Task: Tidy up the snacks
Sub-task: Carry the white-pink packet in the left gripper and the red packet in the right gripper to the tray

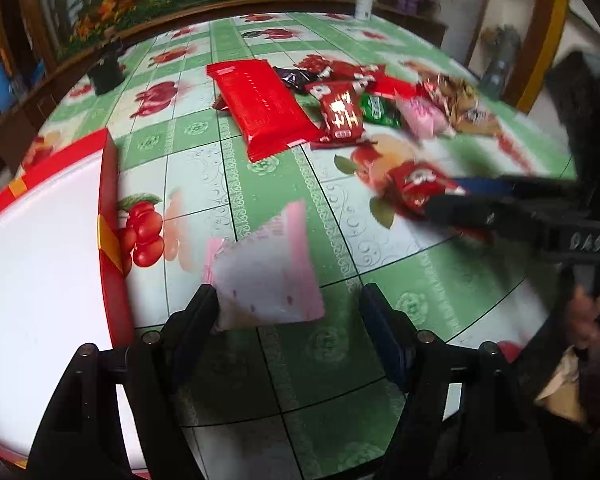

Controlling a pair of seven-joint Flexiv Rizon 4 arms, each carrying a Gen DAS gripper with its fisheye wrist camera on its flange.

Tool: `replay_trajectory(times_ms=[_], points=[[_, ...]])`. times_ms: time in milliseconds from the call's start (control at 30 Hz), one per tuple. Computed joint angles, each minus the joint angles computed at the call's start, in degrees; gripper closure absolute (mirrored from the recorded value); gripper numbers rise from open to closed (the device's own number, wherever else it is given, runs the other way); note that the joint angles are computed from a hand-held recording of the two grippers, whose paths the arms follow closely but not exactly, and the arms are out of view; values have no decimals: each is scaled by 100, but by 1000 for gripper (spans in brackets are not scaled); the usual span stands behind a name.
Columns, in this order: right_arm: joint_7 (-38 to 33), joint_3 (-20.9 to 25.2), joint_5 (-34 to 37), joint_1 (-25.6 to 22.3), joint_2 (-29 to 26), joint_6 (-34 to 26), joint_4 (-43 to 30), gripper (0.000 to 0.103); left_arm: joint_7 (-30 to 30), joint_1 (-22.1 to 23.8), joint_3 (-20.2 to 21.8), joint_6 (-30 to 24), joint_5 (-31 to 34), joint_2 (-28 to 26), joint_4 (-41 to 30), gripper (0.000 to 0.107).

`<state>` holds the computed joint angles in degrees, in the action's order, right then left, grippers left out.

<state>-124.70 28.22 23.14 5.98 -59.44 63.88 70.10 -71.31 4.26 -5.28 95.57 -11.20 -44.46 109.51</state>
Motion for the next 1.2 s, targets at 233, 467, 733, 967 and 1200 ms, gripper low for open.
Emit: replay_trajectory(times_ms=[233,467,733,967,1200], points=[[29,-71,-63,83,31,149,73,56,3,634,-629,-44,-83,-8,22,34],[130,-101,-257,147,56,347,193,55,-117,280,-236,-177,-181,-173,-330,34],[144,-469,-800,530,190,658,478,40,72,1100,-1063,-73,-161,-247,-246,73],[1053,-1585,-1683,1414,368,1664,1137,49,144,1632,-1661,98,-66,-374,-129,91],[1521,-1068,-1959,1002,308,1415,1026,58,42,2119,-2151,494,258,-317,210,91]])
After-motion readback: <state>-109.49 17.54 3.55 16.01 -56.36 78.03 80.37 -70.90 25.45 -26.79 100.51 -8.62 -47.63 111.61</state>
